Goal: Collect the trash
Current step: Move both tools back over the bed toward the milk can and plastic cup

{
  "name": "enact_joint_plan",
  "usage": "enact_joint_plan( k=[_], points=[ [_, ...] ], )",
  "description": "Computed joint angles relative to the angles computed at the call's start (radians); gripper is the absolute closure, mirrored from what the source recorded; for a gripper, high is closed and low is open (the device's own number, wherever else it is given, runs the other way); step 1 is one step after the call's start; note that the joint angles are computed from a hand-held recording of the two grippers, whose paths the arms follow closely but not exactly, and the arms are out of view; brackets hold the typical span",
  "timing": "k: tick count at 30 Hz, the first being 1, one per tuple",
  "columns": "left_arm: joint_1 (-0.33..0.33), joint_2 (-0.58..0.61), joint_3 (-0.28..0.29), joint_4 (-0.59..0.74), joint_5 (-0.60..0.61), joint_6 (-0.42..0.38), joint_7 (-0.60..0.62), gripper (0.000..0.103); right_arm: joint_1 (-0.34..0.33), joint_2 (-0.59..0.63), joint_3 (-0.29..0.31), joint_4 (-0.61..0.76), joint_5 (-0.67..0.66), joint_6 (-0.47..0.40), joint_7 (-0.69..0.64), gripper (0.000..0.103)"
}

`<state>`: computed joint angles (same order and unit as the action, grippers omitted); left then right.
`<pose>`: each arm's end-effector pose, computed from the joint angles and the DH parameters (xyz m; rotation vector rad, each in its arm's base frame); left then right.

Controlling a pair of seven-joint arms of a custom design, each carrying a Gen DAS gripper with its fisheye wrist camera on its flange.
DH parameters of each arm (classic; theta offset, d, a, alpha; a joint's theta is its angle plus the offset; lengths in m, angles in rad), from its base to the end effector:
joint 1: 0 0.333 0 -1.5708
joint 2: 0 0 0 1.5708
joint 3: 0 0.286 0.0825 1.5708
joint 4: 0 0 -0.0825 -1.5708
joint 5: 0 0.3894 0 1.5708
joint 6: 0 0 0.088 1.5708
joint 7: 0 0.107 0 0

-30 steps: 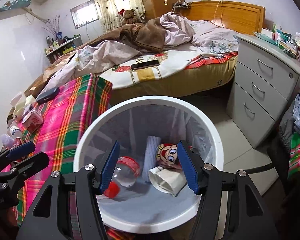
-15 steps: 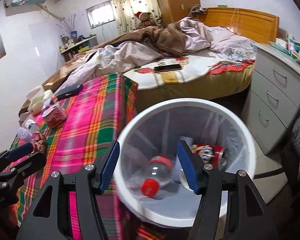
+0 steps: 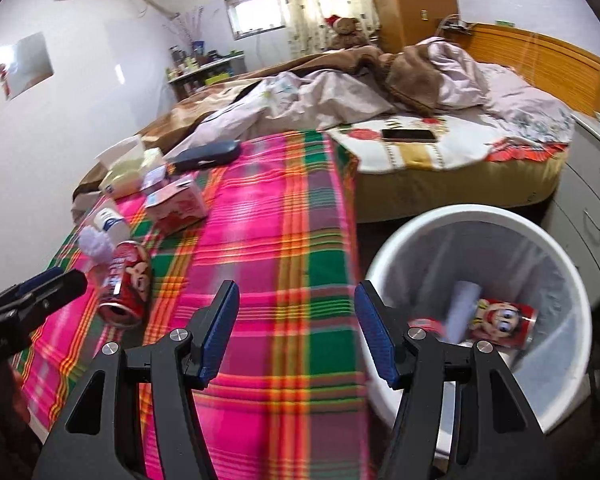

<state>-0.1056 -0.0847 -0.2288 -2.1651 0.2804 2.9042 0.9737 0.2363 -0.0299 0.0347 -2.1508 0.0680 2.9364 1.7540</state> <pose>0.5375 -0.2072 0.4952 -1.8048 1.7854 -0.9581 0.5668 0.1531 0.4787 -1.7074 1.6609 -0.5028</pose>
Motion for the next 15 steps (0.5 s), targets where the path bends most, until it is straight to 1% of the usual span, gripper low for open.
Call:
enact_joint_plan(
  k=[5, 7, 11, 12, 15],
  points=[
    [0.035, -0.026, 0.012, -0.045, 0.005, 0.000, -0.038, 0.022, 0.020, 0.040, 0.022, 0.049, 0.048, -0.011, -0.062, 0.042],
    [0.046, -0.032, 0.016, -0.059, -0.005, 0.001, -0.035, 0.022, 0.023, 0.056, 0.032, 0.070, 0.069, -0.021, -0.086, 0.042],
    [0.074, -0.036, 0.019, -0.070, 0.001, -0.016, -0.050, 0.022, 0.028, 0.095, 0.056, 0.120, 0.122, -0.037, -0.142, 0.042],
    [0.075, -0.035, 0.024, -0.072, -0.015, -0.016, -0.042, 0.022, 0.027, 0.105, 0.064, 0.134, 0.140, -0.043, -0.160, 0.042],
    [0.055, -0.017, 0.054, -0.071, -0.143, -0.006, 0.063, 0.022, 0.025, 0.137, 0.090, 0.174, 0.195, -0.055, -0.224, 0.042]
  ],
)
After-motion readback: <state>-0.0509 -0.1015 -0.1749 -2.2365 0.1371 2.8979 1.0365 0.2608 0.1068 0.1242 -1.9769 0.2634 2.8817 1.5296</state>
